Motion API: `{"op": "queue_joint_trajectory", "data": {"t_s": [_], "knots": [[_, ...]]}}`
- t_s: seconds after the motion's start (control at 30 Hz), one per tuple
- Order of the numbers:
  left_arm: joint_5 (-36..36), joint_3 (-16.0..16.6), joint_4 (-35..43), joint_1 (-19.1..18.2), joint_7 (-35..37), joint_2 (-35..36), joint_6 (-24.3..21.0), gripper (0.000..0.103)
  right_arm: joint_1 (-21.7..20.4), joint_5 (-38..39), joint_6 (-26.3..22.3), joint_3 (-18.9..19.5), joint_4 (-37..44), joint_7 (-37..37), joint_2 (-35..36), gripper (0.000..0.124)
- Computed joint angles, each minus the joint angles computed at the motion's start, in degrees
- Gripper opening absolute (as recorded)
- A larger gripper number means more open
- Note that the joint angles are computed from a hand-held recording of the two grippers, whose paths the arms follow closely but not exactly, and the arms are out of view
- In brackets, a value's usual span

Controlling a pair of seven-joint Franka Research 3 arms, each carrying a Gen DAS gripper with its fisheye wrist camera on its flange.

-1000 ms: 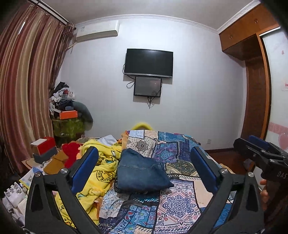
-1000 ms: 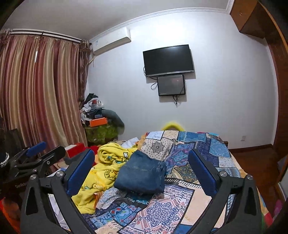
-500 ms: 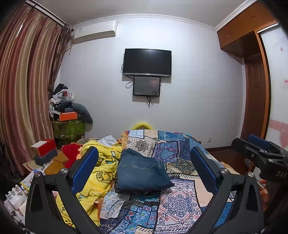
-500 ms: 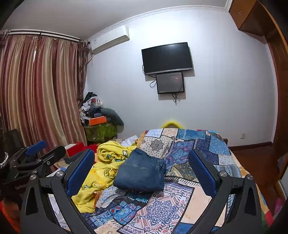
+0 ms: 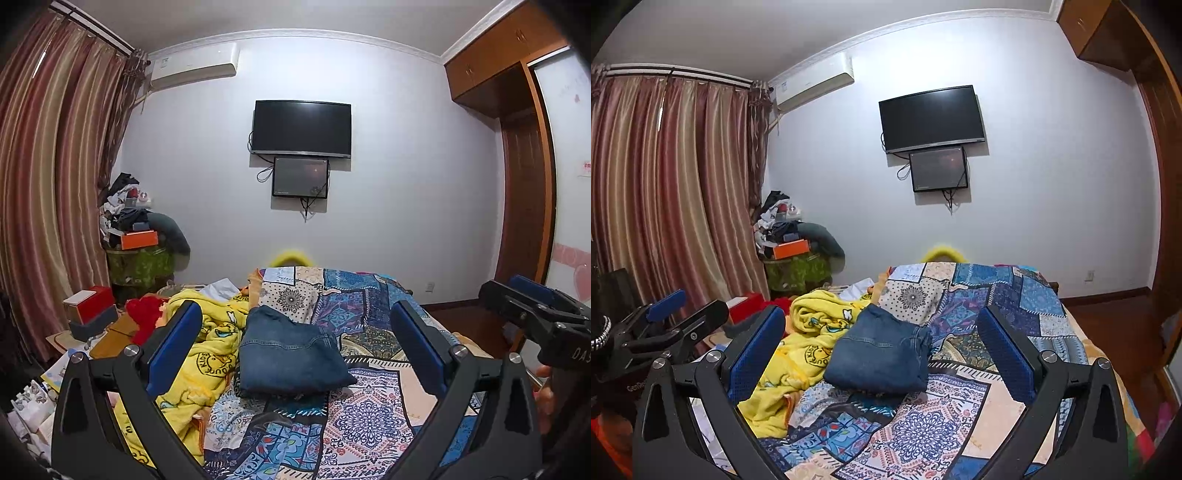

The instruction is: Fold large clothes

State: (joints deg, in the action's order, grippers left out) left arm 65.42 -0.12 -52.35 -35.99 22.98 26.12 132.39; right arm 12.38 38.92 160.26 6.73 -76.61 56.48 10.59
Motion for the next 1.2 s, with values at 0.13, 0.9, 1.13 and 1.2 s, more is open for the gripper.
{"op": "queue_joint_trajectory", "data": {"t_s": [0.13,0.9,1.13,1.2], "knots": [[-0.72,0.16,2.03,-0.29,0.75,1.29,-0.69,0.102,0.03,-0.16,0.25,-0.1,-0.3,0.16,-0.19,0.103],[-3.07,1.18,4.72,-1.43,3.65,3.28,0.5,0.102,-0.04,-1.04,0.66,-0.54,-0.16,2.45,-0.37,0.103],[-3.93,1.71,5.25,-1.82,3.68,3.68,0.8,0.102,-0.17,-1.48,0.93,-0.65,-0.52,2.92,-0.62,0.103],[-4.31,1.52,4.81,-1.58,3.72,3.44,1.25,0.102,-0.16,-1.84,0.88,-0.73,-0.39,3.3,-0.53,0.103]]}}
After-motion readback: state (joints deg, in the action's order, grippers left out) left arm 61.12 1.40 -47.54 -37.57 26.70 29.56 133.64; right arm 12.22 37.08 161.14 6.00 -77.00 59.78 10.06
